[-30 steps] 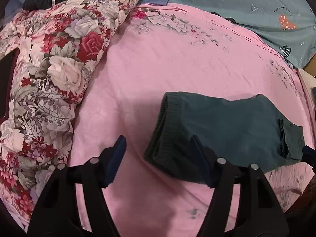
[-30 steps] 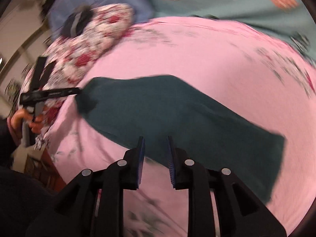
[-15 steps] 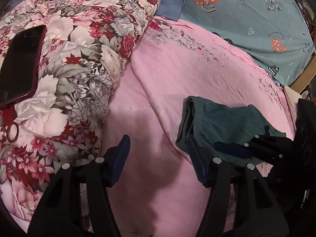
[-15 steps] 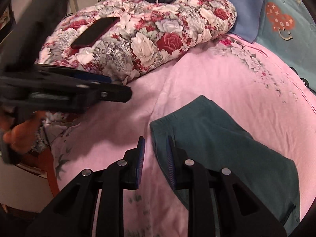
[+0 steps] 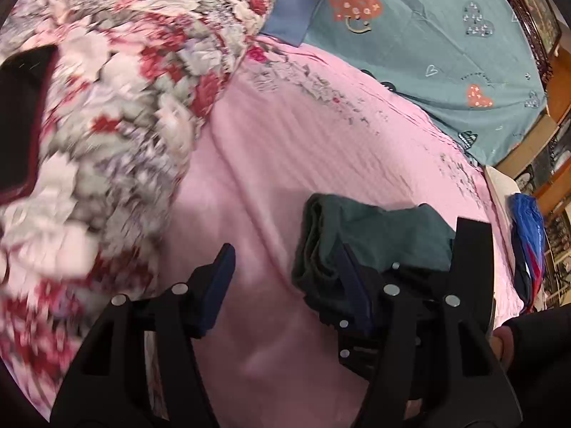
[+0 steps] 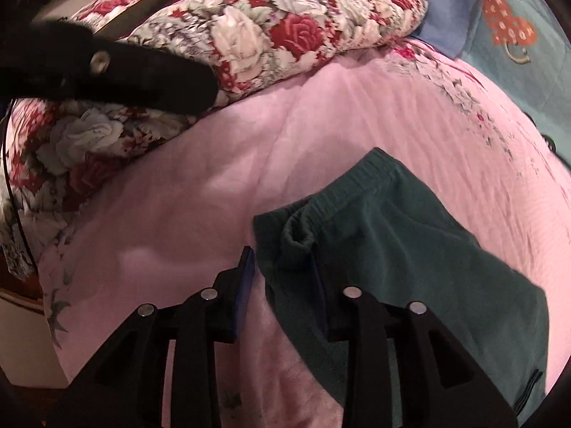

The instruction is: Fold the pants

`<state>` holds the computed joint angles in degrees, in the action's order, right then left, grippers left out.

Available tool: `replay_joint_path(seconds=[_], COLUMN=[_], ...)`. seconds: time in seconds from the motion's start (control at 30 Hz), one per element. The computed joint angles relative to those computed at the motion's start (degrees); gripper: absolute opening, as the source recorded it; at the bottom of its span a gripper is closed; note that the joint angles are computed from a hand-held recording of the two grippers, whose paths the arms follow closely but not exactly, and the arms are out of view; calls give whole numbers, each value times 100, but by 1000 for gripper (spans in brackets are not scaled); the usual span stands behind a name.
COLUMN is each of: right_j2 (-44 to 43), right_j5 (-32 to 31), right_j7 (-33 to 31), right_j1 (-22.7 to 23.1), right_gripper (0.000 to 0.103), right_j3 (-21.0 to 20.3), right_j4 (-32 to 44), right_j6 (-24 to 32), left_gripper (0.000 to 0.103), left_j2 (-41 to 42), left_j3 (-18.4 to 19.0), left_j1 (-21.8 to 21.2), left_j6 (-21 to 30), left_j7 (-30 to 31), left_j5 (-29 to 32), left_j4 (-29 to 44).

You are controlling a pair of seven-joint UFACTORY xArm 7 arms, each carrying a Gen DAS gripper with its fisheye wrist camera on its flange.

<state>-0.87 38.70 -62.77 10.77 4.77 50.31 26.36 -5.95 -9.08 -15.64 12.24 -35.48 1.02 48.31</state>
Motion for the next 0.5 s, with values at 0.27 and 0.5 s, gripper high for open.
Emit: replay_joint_path(seconds=[0.27,0.5], right_j2=[-436,-704], right_j5=[550,900], right_j7=[-127,-566], right_j1=[19,283], right_gripper=[10,9], right_j3=[-102,-327], right_j4=[-192,-530], right_j6=[-139,-634], left_gripper=[60,60], left_j2=[1122,2317], left_j3=[-27,-281], left_j1=[-28,233], left_j6=[670,2056], left_j7=[2871,3790], left_j5=[-2328,-3077], left_j4=[1377,2841])
